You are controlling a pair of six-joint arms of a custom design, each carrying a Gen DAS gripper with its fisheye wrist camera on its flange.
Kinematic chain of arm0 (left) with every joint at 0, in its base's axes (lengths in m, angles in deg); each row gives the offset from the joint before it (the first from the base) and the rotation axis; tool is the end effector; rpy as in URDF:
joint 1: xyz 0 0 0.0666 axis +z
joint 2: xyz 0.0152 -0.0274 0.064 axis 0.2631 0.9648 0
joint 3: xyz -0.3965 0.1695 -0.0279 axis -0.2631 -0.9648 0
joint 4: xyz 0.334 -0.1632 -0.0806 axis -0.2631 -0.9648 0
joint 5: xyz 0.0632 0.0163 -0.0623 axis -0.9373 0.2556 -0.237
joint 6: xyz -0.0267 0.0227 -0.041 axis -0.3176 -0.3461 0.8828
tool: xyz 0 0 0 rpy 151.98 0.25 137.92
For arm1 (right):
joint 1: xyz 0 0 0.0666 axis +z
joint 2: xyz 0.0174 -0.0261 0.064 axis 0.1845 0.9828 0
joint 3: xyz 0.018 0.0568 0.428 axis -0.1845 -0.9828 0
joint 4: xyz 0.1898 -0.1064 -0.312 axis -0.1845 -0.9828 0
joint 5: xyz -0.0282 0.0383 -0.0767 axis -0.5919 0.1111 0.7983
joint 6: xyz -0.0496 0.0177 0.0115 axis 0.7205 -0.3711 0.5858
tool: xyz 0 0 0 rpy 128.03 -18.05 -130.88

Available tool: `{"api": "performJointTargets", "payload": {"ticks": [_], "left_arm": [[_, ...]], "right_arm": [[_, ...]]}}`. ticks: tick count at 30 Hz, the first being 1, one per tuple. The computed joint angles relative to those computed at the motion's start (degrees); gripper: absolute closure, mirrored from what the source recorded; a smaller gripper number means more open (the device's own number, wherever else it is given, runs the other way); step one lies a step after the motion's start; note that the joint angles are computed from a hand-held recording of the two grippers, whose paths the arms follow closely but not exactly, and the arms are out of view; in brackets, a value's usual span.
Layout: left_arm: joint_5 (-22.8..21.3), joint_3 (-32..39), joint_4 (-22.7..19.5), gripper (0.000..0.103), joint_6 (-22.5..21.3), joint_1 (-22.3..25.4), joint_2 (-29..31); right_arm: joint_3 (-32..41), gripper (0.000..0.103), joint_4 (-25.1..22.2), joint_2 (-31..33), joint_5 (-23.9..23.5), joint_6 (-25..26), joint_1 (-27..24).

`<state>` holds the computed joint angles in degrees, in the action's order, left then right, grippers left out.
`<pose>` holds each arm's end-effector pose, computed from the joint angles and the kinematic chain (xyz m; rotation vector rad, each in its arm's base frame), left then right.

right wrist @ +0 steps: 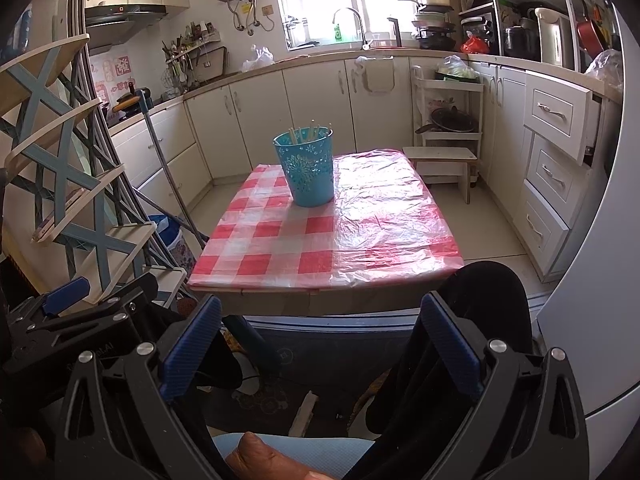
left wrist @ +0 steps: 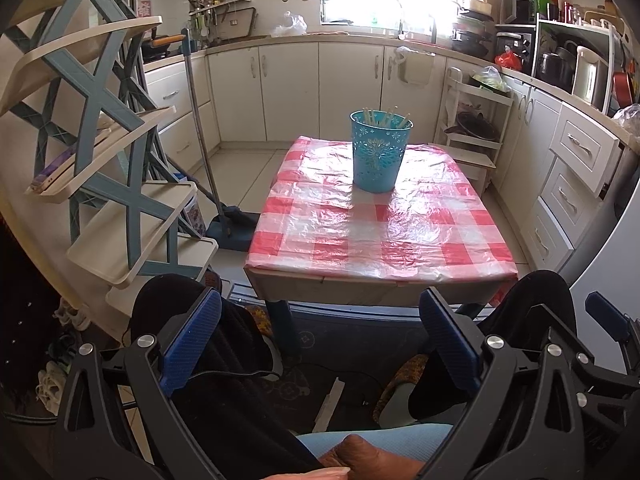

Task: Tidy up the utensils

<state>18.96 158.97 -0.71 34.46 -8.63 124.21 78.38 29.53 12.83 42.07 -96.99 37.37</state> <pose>0.6100 -0.2667 0.5678 0.3344 2.2832 -0.1404 0.5113 0.2380 0.5267 0.4717 2.2302 -0.0093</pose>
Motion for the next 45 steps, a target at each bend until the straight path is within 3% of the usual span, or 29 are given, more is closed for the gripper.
{"api": "performJointTargets", "payload": {"ticks": [37,42,45], "left_arm": [[0.78,0.96,-0.81,0.008,-0.44,0.87,0.69],[-0.23,-5.38,6.54,0.008,-1.38,0.43,-2.52],[-2.04,-5.67,7.21,0.008,-2.48,-0.13,-2.57]], "right_arm": [[-0.04,0.007,-1.21,0.89,-2.47,-1.08,-0.70],[-0.32,0.007,-1.66,1.03,-3.80,-2.39,-1.34],[-0.31,0.007,-1.93,1.11,-4.06,-2.73,-1.54]]}}
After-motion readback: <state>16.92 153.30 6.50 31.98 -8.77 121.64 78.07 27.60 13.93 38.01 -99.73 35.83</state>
